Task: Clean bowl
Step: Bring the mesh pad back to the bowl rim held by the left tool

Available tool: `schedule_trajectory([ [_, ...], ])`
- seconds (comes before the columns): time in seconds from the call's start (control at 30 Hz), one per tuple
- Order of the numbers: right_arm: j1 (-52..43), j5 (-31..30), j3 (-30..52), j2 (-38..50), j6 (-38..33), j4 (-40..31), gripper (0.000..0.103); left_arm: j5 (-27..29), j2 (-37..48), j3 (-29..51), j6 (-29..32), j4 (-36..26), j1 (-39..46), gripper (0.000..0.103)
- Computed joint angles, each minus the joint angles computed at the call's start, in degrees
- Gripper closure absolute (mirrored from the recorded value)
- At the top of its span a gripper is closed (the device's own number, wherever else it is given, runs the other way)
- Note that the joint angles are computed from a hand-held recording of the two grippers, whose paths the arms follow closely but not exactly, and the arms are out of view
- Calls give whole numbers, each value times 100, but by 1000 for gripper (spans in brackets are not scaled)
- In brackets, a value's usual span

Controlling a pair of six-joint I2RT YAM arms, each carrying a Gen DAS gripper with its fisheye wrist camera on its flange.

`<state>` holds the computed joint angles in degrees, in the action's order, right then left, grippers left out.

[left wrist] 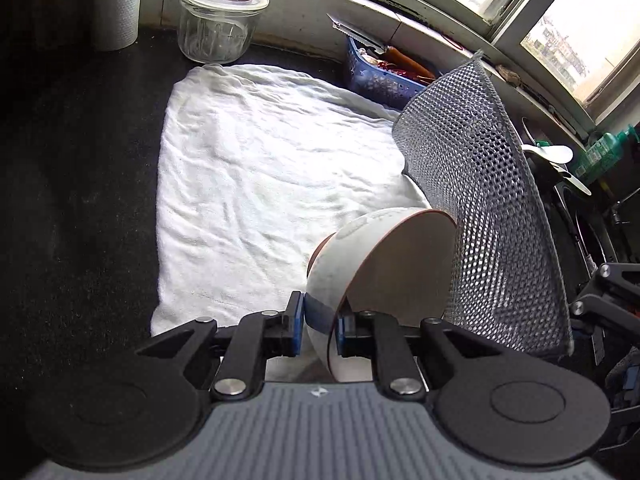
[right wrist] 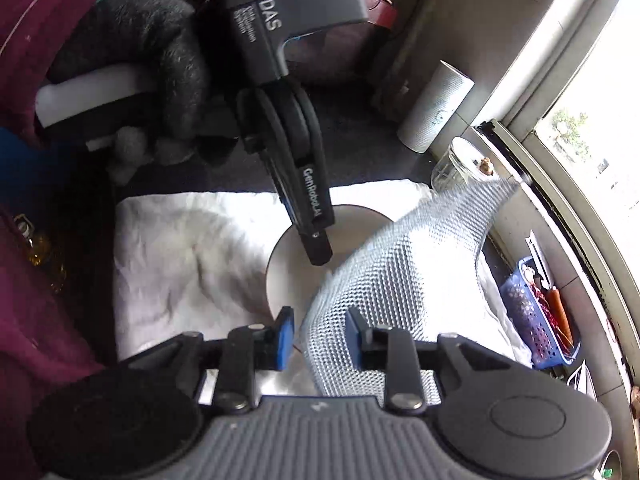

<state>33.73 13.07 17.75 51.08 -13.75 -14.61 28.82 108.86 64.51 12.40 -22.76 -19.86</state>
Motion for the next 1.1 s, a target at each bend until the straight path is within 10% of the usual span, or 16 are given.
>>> schedule_trajectory([
  [0.53, -2410, -1952, 570, -1210, -821, -1768, 50, -34, 21, 59, 70, -74, -24, 89],
  [0.73, -2935, -2382, 526, -264, -435, -567, 36, -75, 1, 49, 199, -84, -49, 88],
  [1.1, -2542, -2144, 828, 2132, -158, 1127, 43, -61, 27, 90, 357, -153, -33, 89],
])
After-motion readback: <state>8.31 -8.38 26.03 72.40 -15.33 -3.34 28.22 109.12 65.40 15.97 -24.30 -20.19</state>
